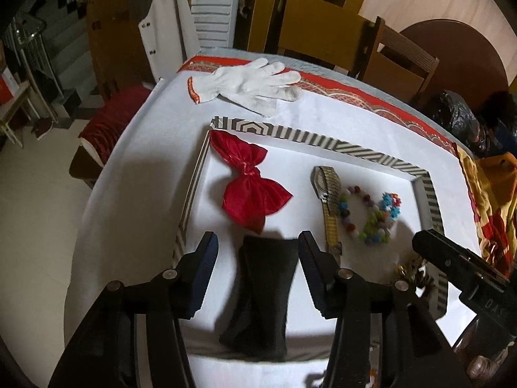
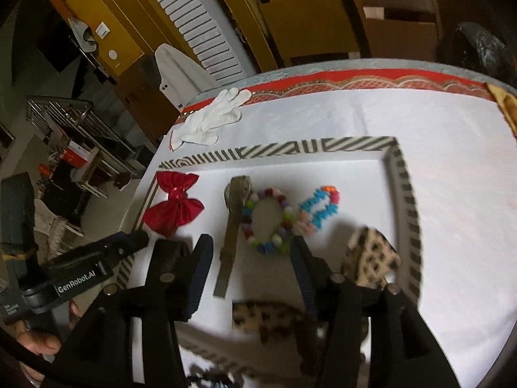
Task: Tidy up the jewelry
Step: 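Withdraw both open tools from the tray toward the remaining bracelets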
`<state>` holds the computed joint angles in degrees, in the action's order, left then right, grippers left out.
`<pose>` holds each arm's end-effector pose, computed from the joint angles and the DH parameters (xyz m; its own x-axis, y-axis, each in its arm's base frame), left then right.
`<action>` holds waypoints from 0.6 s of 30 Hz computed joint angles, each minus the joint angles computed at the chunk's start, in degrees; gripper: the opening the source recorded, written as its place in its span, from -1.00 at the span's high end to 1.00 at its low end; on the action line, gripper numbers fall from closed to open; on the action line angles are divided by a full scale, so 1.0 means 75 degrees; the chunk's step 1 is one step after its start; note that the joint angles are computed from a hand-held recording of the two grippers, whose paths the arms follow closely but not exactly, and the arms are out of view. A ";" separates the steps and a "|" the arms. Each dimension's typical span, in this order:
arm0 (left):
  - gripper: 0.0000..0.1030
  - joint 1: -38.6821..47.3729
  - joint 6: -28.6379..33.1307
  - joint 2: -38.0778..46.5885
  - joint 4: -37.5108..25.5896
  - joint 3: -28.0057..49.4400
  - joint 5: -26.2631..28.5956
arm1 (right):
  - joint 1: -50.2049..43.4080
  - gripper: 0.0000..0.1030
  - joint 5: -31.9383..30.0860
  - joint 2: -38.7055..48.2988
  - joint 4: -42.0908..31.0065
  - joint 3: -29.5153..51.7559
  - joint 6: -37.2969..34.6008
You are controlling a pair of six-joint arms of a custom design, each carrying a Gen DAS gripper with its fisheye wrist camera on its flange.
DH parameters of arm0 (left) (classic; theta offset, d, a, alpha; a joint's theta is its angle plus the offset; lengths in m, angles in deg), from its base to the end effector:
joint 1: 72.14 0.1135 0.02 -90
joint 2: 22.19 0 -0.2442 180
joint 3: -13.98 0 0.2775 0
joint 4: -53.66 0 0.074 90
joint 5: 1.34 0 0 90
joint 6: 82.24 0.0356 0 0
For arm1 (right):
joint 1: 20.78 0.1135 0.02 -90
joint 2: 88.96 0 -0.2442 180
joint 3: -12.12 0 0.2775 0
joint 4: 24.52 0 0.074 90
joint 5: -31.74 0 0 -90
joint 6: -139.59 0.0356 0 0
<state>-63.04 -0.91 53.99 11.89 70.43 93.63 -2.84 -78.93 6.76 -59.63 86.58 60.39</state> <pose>0.2721 0.0405 0.1607 -0.8402 -0.2867 -0.4602 -0.2462 0.9580 -0.1472 0.3409 0.1236 0.1665 -0.8670 -0.0964 -0.4889 -0.3173 0.8633 0.3925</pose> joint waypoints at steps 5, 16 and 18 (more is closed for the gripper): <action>-0.24 -0.0354 -0.0116 -0.1128 -0.0336 -0.0633 -0.0304 | -0.0115 -0.06 0.0211 -0.1201 -0.0117 -0.0970 -0.0133; -0.24 -0.1419 -0.0939 -0.3785 -0.1733 -0.1769 -0.0874 | -0.0355 -0.07 0.0339 -0.3762 -0.0976 -0.2699 -0.0446; -0.24 -0.1674 -0.1210 -0.4351 -0.2105 -0.1930 -0.0952 | -0.0416 -0.08 0.0326 -0.4297 -0.1279 -0.2955 -0.0521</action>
